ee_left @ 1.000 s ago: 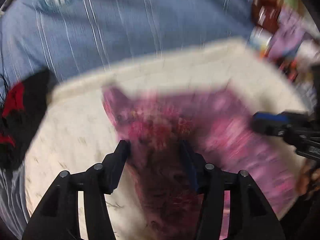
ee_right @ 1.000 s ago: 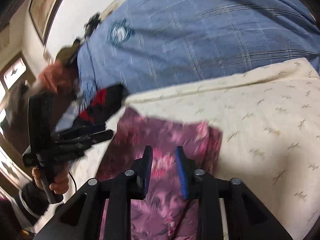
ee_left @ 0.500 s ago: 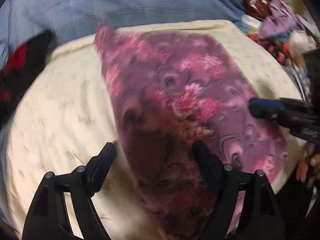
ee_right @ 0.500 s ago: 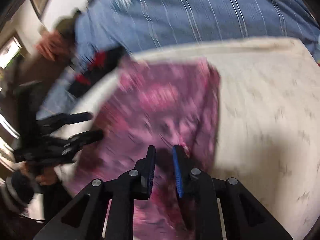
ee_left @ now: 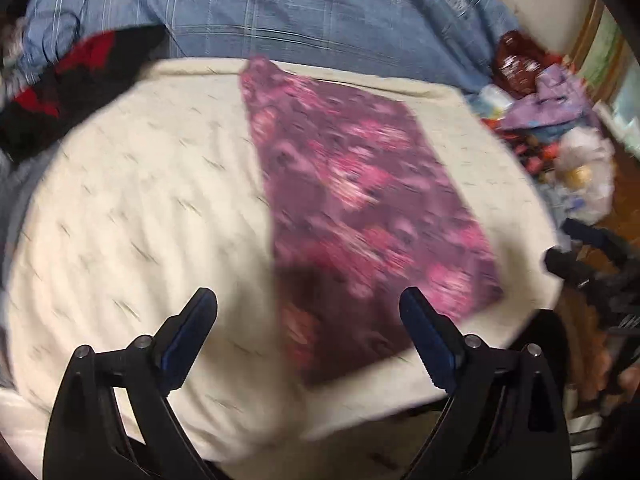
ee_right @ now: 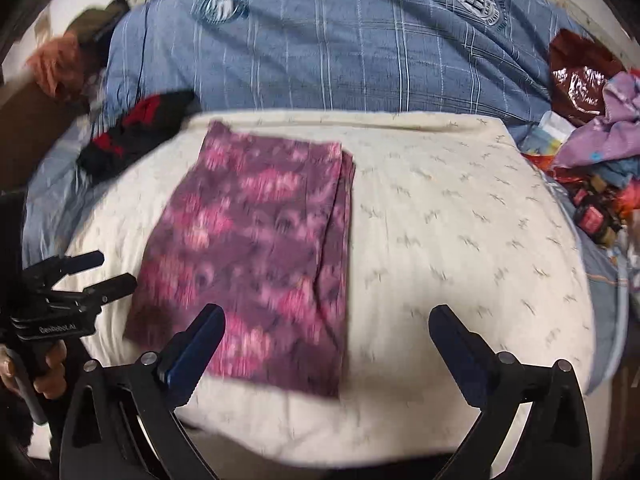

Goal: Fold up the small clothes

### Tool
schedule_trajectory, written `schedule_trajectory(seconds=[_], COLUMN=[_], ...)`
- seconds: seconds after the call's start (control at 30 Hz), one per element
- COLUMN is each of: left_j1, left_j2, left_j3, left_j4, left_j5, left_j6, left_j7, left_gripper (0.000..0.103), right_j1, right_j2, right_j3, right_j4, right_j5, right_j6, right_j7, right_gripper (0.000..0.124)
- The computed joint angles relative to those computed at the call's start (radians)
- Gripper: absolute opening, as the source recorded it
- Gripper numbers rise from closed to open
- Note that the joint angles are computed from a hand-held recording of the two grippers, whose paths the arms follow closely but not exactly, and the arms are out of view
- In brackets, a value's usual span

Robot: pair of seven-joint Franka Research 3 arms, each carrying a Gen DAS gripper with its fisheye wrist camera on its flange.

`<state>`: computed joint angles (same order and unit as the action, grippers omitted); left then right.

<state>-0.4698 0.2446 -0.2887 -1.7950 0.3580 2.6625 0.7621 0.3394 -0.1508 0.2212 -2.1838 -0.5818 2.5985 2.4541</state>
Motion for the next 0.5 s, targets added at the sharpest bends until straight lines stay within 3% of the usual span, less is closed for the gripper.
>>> schedule_trajectory(seconds=[0.07, 0.17, 0.37, 0.47, 0.5], left_j1=[-0.047, -0.120, -0.143, -0.184, -0.182], left_j2=[-0.028, -0.037, -0.025, -0.005, -0.007], left_j3=[0.039, 0.064, 0.025, 0.016, 0.009], left_j4=[-0.039, -0.012, 0.028, 0.066, 0.062], left_j5=[0.118, 0.361, 0.488, 0.591, 0.592], left_j6=[0.037, -0.099, -0.270, -0.400, -0.391], left_j7=[-0.143, -0.321, -0.399, -0.422, -0.410], left_gripper=[0.093, 0.093, 0.093, 0.093, 0.093], right_j1=[-0.006, 0.004, 0.026, 0.018, 0.015], right_j2=[-0.023, -0.035, -0.073, -0.088, -0.095], right_j3=[0.035, 0.069, 0.058, 0.059, 0.063], right_j4=[-0.020, -0.027, -0.071, -0.089, -0.096], right_j5=[-0.107, -0.211, -0.216, -0.206, -0.207], right_j6=[-0.024, -0.086, -0.099, -0.092, -0.094], right_j7=[0.075, 0.159, 0.201, 0.216, 0.227], right_gripper=[0.103, 0.103, 0.103, 0.103, 0.103])
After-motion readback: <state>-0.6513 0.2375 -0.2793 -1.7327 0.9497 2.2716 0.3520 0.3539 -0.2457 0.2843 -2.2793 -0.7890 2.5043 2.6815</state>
